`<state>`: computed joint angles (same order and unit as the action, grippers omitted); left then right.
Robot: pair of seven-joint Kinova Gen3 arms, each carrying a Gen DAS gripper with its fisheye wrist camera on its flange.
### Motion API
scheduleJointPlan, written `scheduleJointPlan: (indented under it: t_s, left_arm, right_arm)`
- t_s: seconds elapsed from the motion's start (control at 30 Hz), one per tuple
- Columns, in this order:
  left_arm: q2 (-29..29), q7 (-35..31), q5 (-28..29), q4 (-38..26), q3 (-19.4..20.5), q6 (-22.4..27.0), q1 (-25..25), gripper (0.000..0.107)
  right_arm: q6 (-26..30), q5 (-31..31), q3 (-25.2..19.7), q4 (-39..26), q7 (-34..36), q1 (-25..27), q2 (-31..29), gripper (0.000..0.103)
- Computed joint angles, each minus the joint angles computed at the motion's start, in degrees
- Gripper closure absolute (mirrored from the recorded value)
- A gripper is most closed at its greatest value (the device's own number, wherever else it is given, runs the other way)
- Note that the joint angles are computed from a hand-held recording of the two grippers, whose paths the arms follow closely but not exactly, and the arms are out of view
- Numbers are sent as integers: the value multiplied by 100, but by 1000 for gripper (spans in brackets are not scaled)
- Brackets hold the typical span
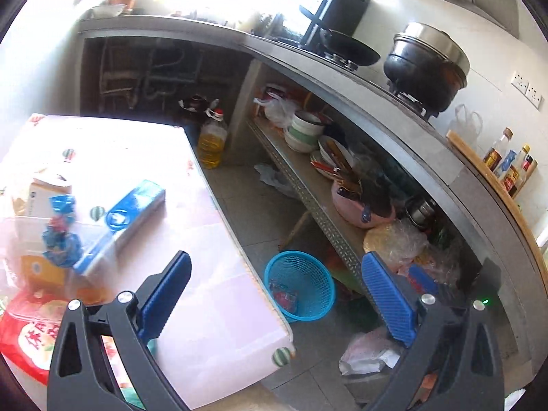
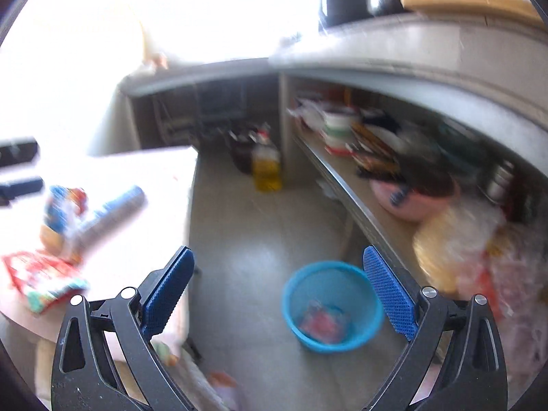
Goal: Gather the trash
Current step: 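Open the left tool over the wastebasket, dropping the wrapper, and return to the table, then grasp the blue candy wrapper with the right tool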
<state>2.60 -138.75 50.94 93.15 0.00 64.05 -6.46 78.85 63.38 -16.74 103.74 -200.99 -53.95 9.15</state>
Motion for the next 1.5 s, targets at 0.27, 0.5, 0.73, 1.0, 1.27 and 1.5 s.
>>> scheduleJointPlan:
  t_s: [0.27,0.5,0.73,1.0,1.27,1.5]
  left_arm:
    - [-21,-545,291,2,-468,577,-696,10]
    - [-164,-1019,443,371,-712,287,-1143,10]
    - [-234,-1413,314,746,-799,-363,-1258,10]
    - [-212,-1814,286,1050,-823,-1141,-1360,10]
    - [-100,-2316,705,1136,-970,-1107,-1618,10]
    - [189,-2488,995,1052,-960,-566,-2014,10]
  right_arm:
    - [-1235,-3,1308,-239,500,-627,-135,8]
    - [-2866,-499,35,-773,1388,1207,81,8]
    - [-4319,-1795,517,-1460,2967,1250,586,8]
    - [-3809,-2336,-1438,-3387,4831,2656,1872,11]
    - [-3239,-3455,-1669,-5511,6695,2614,3221,20]
    - [-2016,-5086,-877,-7369,7649,2264,4070,33]
